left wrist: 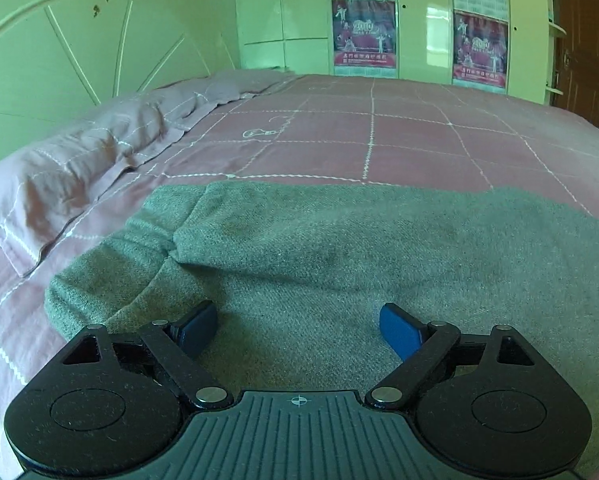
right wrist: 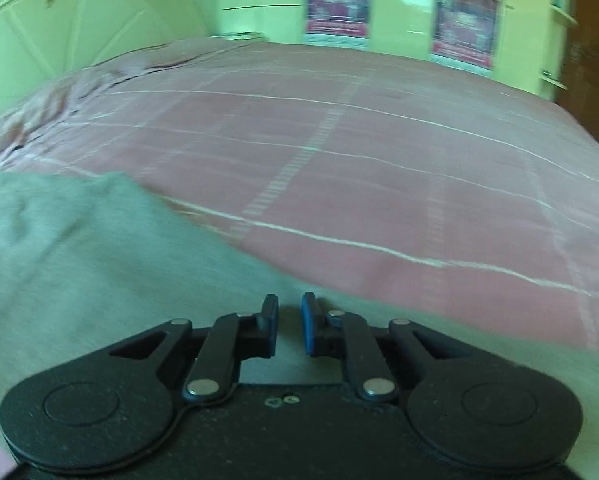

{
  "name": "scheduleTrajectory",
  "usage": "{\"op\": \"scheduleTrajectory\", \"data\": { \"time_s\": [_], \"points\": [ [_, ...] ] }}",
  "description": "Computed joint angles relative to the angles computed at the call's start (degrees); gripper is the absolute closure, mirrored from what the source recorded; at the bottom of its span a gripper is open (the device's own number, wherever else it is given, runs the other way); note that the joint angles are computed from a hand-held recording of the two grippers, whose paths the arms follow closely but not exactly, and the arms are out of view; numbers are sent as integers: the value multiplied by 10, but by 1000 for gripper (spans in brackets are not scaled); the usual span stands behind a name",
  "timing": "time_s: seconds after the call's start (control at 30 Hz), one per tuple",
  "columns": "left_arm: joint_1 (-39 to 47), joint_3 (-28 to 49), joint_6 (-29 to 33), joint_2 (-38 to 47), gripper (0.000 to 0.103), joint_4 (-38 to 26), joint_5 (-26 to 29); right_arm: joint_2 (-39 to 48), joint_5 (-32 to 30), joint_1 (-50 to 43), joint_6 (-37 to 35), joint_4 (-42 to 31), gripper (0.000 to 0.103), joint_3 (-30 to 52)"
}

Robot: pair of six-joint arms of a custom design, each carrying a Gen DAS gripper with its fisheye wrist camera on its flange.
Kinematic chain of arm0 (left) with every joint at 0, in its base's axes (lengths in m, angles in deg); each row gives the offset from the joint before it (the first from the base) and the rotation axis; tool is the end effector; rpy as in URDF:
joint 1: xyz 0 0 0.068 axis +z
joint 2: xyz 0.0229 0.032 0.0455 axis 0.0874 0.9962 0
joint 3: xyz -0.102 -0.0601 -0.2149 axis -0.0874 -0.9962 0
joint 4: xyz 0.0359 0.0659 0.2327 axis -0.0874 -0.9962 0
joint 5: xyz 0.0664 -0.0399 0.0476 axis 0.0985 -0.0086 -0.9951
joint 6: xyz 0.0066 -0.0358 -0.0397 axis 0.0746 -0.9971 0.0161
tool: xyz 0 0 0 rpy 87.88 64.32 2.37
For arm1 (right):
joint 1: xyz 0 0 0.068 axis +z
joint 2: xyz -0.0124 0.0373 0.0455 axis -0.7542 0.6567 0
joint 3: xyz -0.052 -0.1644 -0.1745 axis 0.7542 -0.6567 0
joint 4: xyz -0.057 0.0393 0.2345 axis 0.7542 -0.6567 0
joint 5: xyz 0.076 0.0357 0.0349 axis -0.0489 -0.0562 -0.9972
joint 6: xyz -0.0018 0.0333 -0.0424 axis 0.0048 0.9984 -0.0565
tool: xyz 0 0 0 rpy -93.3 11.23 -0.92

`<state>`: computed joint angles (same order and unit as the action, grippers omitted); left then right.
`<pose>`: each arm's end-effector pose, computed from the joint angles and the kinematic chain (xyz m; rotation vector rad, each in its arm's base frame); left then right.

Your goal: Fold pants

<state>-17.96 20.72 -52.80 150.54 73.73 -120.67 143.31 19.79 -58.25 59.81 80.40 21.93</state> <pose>0.2135 -0.0658 0.0979 -0.4752 2.1717 0.3388 0.3202 -0.0395 0.1563 -0.4217 2.2622 0.1552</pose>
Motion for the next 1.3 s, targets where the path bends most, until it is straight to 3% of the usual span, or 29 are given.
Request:
{"op": "scheduleTrajectory", "data": {
  "time_s": [0.23,0.33,0.5,0.53,0.6,0.67,0.7,0.83,1.0,1.1,1.3],
  "points": [
    [-15,18,-19,-4,10,-39,-8,19,6,-189,-2,7,101,24],
    [-19,49,-34,-19,10,-106,-7,6,0,-245,8,14,97,18],
    [-74,66,-70,-22,8,-99,-16,-54,-102,-311,10,41,90,-43],
    [-83,79,-69,-3,4,-103,-11,-52,-104,-314,-7,38,88,-47],
    [-89,113,-73,45,2,-132,4,-23,-51,-310,-38,27,87,-27],
    [-96,102,-79,46,2,-122,-1,9,-51,-338,-17,24,87,-1],
    [-101,110,-95,31,2,-156,-3,10,-54,-354,0,11,87,10],
    [-155,84,-112,-31,2,-149,-44,-2,-178,-461,58,-12,81,21],
    [-192,100,-147,3,1,-139,-32,79,-301,-564,139,-84,81,82],
    [-211,124,-158,43,1,-156,-27,143,-341,-582,166,-136,89,137],
    [-221,123,-159,36,1,-171,-26,183,-350,-554,245,-110,89,163]
  ]
}}
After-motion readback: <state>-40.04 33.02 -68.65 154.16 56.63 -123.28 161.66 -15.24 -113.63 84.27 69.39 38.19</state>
